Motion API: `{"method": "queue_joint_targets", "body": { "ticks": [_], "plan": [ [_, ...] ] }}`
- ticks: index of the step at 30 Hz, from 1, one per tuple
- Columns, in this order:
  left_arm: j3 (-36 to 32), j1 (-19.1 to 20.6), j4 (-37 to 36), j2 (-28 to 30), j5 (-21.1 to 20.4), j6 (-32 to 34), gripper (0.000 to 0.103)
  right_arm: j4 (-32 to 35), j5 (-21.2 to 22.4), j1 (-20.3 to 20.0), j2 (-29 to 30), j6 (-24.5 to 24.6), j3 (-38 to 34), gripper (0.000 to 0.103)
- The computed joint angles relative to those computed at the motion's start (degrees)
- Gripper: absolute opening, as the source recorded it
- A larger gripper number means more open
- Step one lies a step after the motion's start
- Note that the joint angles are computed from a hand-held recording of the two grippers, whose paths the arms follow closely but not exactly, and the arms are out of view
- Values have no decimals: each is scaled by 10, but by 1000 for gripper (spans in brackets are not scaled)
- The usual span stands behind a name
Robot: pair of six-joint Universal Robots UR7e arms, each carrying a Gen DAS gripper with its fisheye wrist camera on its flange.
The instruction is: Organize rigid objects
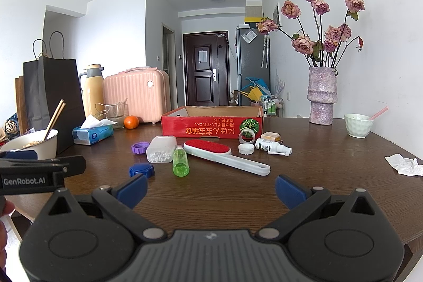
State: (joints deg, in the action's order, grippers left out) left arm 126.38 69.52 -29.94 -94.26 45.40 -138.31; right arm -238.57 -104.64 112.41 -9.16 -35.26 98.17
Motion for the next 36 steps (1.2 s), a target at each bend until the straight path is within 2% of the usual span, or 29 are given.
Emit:
{"method": "queue_joint_targets", "body": {
  "ticks": [6,11,36],
  "plan": [
    [-5,-5,1,1,2,-3,103,5,1,0,-5,-2,1,103],
    [-25,-4,9,16,-1,1,103,34,-2,-2,-2,-2,-17,103],
    [-199,68,105,151,19,-26,103,171,-22,-12,25,-1,-149,103]
  ]
}}
